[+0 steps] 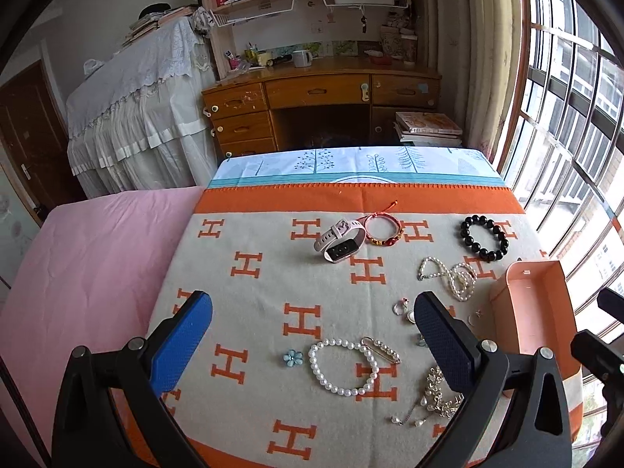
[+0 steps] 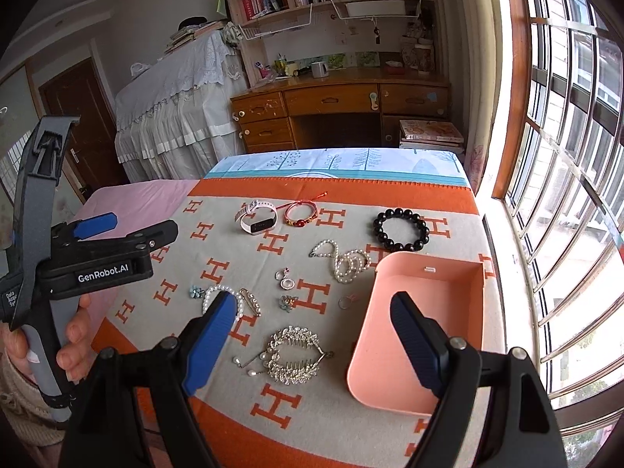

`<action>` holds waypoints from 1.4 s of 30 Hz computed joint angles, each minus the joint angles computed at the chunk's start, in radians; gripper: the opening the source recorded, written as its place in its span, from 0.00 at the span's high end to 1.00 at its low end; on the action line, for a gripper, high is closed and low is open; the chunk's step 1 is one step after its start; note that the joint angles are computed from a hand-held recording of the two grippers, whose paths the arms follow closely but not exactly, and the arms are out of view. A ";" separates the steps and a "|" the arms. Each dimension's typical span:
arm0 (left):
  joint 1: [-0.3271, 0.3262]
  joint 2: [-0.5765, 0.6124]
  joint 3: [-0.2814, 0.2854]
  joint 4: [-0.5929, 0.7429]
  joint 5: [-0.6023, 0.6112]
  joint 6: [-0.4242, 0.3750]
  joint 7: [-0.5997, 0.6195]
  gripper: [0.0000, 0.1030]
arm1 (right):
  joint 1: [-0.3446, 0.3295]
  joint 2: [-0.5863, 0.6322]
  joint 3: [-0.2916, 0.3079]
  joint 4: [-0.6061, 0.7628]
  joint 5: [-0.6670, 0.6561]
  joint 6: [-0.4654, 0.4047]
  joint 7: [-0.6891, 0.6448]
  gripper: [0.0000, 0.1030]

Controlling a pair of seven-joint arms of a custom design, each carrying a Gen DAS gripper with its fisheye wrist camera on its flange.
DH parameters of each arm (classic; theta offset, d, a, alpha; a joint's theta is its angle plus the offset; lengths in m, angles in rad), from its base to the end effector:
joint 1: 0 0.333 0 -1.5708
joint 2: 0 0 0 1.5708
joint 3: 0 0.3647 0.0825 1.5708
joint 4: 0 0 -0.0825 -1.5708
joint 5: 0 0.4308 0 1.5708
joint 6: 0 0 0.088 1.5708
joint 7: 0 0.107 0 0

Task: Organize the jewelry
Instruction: 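Grasp the white smartwatch with the left tool while the right tool grasps the black bead bracelet, then carry the watch with the left tool while the right tool carries the bead bracelet into the pink box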

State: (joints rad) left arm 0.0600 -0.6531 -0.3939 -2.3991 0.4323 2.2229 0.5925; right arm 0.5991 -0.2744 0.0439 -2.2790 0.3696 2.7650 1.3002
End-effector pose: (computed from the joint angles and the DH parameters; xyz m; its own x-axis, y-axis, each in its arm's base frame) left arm 0.3938 -0.1581 0.6067 0.4852 -0.8697 -0.0910 -0.6729 -0.3049 -0.6740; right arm 0.4421 0.3147 0.5807 0.6246 -0.7692 -0.1351 -0.6113 -0.3739 -0.6975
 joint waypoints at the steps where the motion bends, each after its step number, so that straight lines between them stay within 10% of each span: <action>1: 0.001 0.005 0.020 -0.007 0.001 0.020 0.017 0.01 | -0.007 0.024 -0.004 0.027 -0.005 -0.009 0.004 0.20; 7: 0.035 0.082 0.103 -0.005 -0.017 0.103 0.119 0.01 | -0.103 0.216 0.020 0.248 -0.047 -0.119 0.053 0.21; 13: 0.025 0.206 0.170 0.025 -0.102 0.176 0.293 0.01 | -0.191 0.457 0.064 0.536 -0.140 -0.329 0.188 0.48; 30: 0.014 0.439 0.210 0.140 -0.077 0.185 0.379 0.03 | -0.177 0.767 0.064 0.868 -0.468 -0.609 0.446 0.81; 35: 0.006 0.482 0.224 0.168 -0.078 0.164 0.374 0.28 | -0.179 0.750 0.068 0.844 -0.479 -0.603 0.455 0.85; 39: -0.007 0.515 0.248 0.181 -0.151 0.138 0.391 0.92 | -0.180 0.722 0.070 0.801 -0.488 -0.552 0.467 0.85; 42: -0.003 0.498 0.239 0.167 -0.096 0.147 0.317 0.94 | -0.190 0.691 0.083 0.766 -0.467 -0.498 0.455 0.85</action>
State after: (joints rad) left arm 0.0574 -0.1549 -0.1549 -2.2324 0.3362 2.3703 0.9091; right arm 0.4091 0.4164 0.1270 -1.5131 -0.0976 2.2675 1.7554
